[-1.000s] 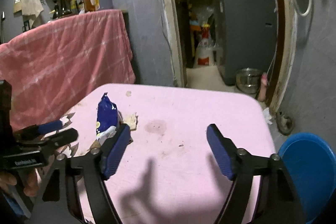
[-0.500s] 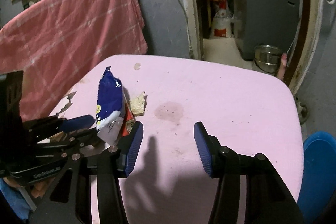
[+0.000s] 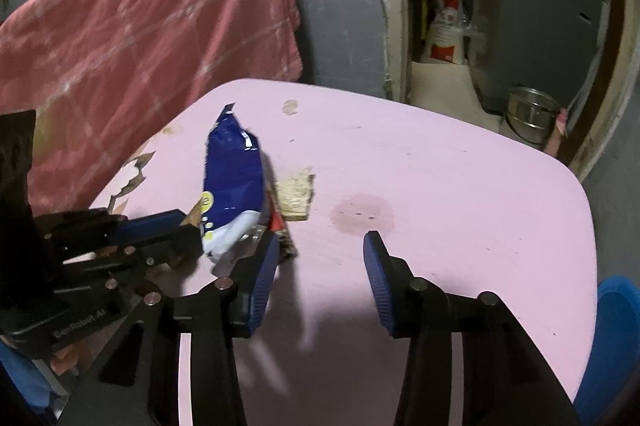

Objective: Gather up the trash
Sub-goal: 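Grasp the wooden stick with the left tool while the right tool grasps the red lighter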

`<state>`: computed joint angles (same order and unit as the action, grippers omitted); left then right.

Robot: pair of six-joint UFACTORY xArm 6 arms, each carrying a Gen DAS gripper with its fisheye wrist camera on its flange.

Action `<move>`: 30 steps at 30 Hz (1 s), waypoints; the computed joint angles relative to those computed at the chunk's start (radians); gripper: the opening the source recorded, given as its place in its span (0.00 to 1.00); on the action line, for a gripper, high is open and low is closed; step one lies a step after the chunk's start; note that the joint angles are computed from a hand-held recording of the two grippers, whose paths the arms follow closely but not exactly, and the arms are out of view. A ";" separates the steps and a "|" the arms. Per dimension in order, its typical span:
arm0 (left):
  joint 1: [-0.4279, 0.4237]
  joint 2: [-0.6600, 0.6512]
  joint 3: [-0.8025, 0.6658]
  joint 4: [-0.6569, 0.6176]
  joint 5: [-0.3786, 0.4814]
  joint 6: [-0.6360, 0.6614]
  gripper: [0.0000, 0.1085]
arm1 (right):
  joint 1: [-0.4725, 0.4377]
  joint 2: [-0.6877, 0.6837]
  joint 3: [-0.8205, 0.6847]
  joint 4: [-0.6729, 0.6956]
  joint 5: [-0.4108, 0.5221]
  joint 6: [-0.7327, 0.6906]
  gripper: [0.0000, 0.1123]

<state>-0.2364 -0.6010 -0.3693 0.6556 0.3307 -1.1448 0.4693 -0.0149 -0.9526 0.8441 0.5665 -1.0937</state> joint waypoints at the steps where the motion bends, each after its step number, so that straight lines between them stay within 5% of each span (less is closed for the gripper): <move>1: 0.000 -0.011 0.005 0.000 0.011 -0.004 0.13 | 0.003 0.001 -0.001 -0.006 0.001 -0.001 0.35; 30: 0.013 -0.098 0.057 -0.024 0.048 -0.057 0.13 | 0.080 0.050 -0.037 -0.137 -0.025 0.021 0.23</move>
<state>-0.2233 -0.6992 -0.3124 0.6321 0.3789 -1.2017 0.5495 0.0350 -0.9899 0.7070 0.5418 -1.0731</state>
